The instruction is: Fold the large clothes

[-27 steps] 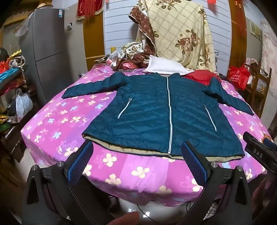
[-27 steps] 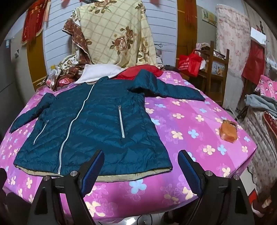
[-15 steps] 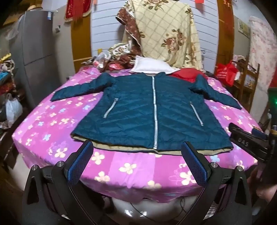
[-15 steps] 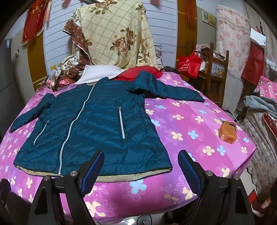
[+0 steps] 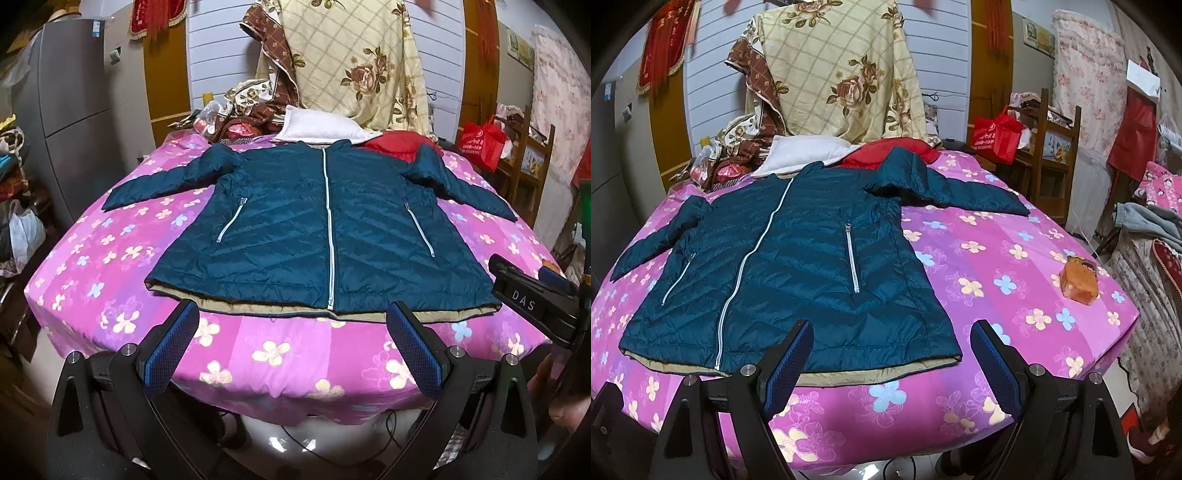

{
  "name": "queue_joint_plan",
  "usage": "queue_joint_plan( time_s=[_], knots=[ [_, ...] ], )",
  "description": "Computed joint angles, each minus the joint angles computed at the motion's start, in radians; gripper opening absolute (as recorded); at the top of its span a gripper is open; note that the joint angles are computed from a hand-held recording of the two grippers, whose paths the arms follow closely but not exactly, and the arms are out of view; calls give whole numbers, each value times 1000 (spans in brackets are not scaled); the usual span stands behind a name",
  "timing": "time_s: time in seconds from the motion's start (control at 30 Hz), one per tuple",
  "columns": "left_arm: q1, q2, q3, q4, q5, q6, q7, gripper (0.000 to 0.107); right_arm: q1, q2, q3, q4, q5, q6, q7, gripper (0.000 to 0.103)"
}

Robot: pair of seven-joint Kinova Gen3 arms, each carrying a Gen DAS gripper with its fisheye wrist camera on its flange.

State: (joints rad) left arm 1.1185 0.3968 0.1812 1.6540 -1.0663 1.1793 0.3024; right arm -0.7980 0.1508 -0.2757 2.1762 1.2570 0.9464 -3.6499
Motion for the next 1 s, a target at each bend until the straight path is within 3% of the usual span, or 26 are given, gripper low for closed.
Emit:
queue_joint_plan(
  time_s=[1.0],
  knots=[
    [-36, 8, -13, -27, 100, -22, -87, 102, 8, 16, 9, 15, 11, -38, -11, 85]
  ],
)
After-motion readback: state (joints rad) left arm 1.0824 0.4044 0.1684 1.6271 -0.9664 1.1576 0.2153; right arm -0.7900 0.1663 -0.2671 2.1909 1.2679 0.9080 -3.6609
